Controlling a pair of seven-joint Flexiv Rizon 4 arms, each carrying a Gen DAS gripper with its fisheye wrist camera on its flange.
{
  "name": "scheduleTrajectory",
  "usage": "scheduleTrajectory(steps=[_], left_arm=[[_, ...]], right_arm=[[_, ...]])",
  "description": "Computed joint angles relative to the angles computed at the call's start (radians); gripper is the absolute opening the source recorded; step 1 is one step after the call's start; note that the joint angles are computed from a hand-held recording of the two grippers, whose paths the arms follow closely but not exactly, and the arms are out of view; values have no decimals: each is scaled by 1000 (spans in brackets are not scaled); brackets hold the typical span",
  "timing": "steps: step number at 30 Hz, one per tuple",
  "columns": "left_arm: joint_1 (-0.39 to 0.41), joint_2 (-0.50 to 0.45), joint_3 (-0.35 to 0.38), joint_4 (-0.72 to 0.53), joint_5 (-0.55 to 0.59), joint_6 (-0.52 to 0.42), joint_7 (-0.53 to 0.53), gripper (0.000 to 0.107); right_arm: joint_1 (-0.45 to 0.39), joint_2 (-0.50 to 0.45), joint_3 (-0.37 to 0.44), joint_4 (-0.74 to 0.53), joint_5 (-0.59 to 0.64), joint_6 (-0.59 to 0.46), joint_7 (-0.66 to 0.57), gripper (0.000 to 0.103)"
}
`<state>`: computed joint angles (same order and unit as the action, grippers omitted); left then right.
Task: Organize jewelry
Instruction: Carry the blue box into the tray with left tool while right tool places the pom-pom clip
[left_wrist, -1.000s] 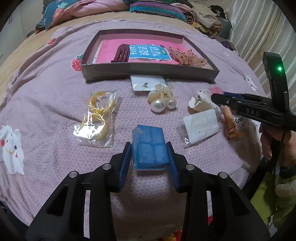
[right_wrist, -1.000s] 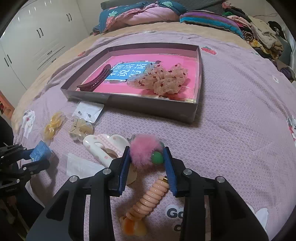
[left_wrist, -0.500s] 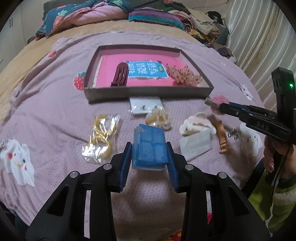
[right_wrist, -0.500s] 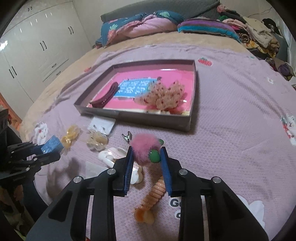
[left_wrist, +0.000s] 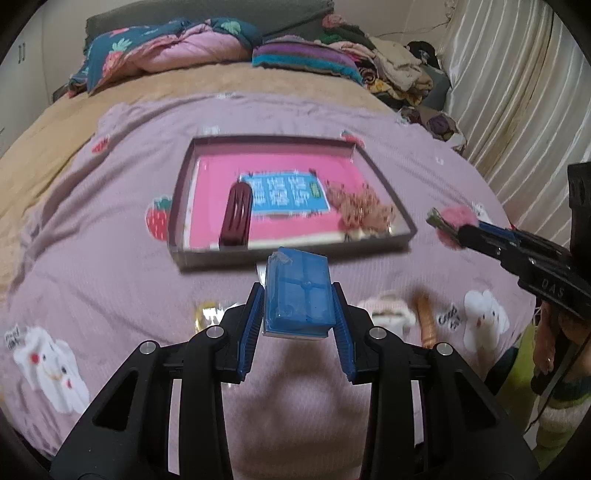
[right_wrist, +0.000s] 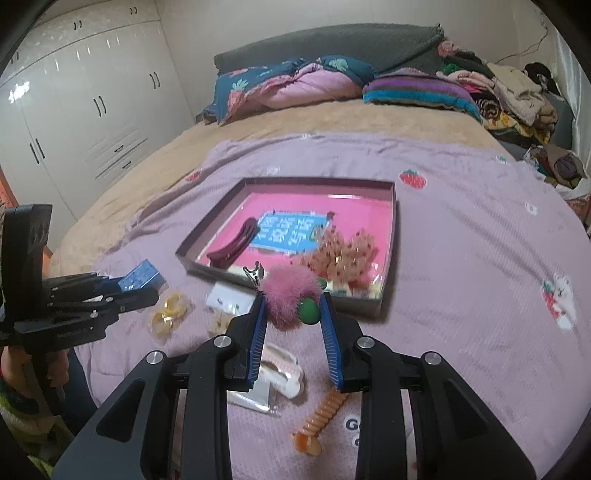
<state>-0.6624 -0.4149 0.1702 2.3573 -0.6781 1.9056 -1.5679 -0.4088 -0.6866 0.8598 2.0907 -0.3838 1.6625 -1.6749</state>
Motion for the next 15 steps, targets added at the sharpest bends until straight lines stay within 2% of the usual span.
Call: scheduleTrajectory(steps=[8, 15], left_arm=[[32, 0, 22, -53, 29, -30, 29, 28], [39, -15, 70, -110, 79, -76, 27, 28]], right_arm=[[31, 17, -16, -31, -4, 19, 23, 27], [64, 21, -43, -66, -9, 27, 47, 27]])
